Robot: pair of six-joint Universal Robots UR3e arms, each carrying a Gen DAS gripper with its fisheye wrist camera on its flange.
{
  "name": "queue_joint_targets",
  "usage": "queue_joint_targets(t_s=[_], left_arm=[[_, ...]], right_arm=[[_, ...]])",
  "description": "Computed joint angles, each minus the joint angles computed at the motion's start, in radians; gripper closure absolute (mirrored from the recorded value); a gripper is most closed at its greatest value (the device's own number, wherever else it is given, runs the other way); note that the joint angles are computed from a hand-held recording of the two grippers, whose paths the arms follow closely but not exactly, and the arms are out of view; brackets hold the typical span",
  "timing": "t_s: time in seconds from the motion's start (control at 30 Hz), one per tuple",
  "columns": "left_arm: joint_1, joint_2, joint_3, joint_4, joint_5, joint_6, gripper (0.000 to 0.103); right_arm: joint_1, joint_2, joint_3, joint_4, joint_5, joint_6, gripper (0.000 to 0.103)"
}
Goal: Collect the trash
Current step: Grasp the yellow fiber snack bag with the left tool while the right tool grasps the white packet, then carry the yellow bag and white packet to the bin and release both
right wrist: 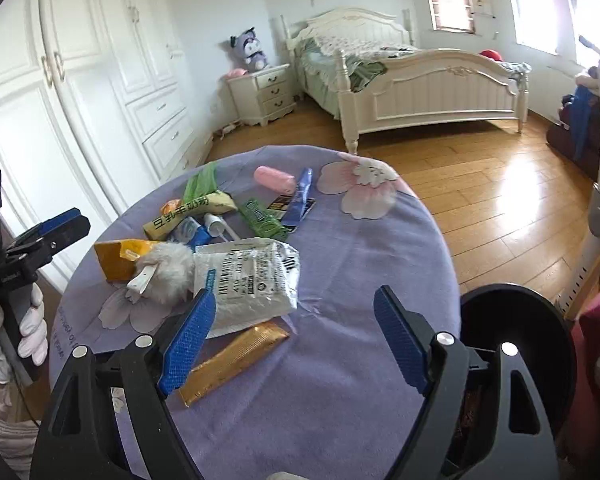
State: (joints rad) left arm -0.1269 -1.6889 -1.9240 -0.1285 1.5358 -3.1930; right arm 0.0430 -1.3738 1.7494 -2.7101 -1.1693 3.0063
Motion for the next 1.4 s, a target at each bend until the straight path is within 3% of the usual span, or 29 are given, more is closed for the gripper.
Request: queue_joint_targets(t_s=[0.27,0.5,0.63,0.67,0.73,0.77,0.83,0.9,1.13,1.4], left_arm=[[0.170,-0.013,-0.049,-0.067,-0.142,0.220,0.005],[0.144,-0.106,-0.012,-0.055,-0.112,0.395,0.005],[0.158,-0.117,0.026,-0.151,-0.169,0.441,0.007],[0.164,-0.116,0.026,-0.156,-0.186,0.447,0.012],[0.156,-0.124,0.037,-0.167,-0.178,0.442,0.042],[0.147,-0.137,0.050,-0.168,-0.160,0.429,0.049],[0.149,-0.138,0.053,-0.177,-0.161,0.402,0.080],[0.172,-0.115,0.032,-0.177,-0.204,0.364,0.089],[0.213,0.002,-0.083,-0.114,-0.301,0.289,0.094],[0.152,0.020,-0.039,-0.113,-0.311,0.193,0.094]], right_arm=[[0.126,0.292,-0.412,0.281,-0.042,-0.040,0.022],[0.172,0.434,-0.607,0.430,-0.090,-0.030,0.022],[0.190,0.427,-0.589,0.408,-0.119,-0.010,0.036],[0.192,0.415,-0.571,0.396,-0.124,-0.007,0.041],[0.201,0.385,-0.524,0.354,-0.142,0.003,0.050],[0.206,0.370,-0.503,0.333,-0.153,0.008,0.056],[0.214,0.336,-0.450,0.269,-0.171,0.019,0.064],[0.213,0.285,-0.371,0.199,-0.168,0.040,0.068],[0.221,0.143,-0.151,-0.028,-0.196,0.112,0.078],[0.247,0.082,-0.014,-0.274,-0.317,0.127,0.079]])
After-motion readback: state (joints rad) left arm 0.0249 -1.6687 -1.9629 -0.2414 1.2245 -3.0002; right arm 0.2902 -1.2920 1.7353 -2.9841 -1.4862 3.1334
